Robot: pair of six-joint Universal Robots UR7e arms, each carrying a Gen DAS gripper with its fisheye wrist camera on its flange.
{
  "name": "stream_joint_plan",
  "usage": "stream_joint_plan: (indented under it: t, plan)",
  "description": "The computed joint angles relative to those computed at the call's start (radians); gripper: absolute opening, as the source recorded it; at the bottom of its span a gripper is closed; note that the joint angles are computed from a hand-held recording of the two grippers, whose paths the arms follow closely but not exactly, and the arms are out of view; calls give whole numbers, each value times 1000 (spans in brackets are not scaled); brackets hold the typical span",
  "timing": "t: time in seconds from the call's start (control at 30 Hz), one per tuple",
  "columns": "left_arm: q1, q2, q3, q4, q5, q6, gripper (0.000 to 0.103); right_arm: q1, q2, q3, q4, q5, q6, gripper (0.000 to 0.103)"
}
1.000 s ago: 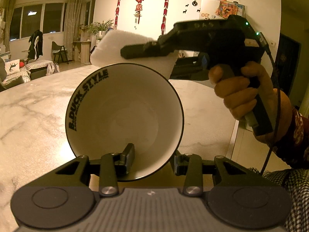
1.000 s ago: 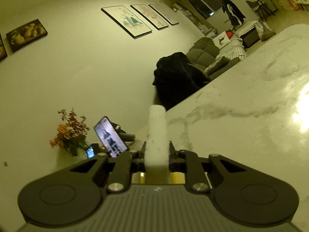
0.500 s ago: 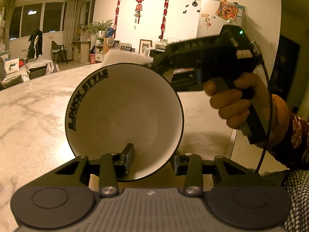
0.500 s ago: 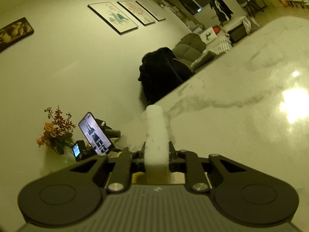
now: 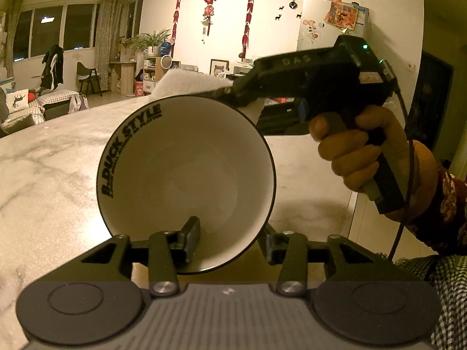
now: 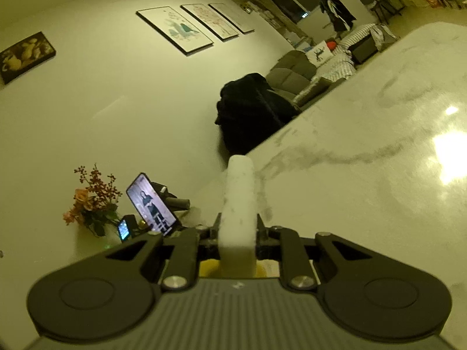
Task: Clean bowl
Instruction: 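Rotate the bowl with the left gripper while the right gripper wipes the rim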
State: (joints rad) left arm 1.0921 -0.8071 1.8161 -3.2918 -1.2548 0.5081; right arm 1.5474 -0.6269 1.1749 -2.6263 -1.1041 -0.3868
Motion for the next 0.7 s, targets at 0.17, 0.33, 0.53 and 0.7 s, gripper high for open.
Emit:
stream_joint_plan:
  t: [0.17, 0.33, 0.53, 0.7]
  plan:
    - [-15, 1, 3, 4, 51, -6, 55, 1, 0, 2, -3, -12, -4, 18]
    - [-31, -13, 2, -8, 7, 16, 54, 2, 1, 0, 7, -10, -11, 18]
    - [-47, -12, 1, -16, 34, 85, 16, 2, 3, -3, 14, -5, -14, 19]
    - [-42, -18, 35, -18, 57, 76, 11, 1, 1, -4, 18, 2, -14, 19]
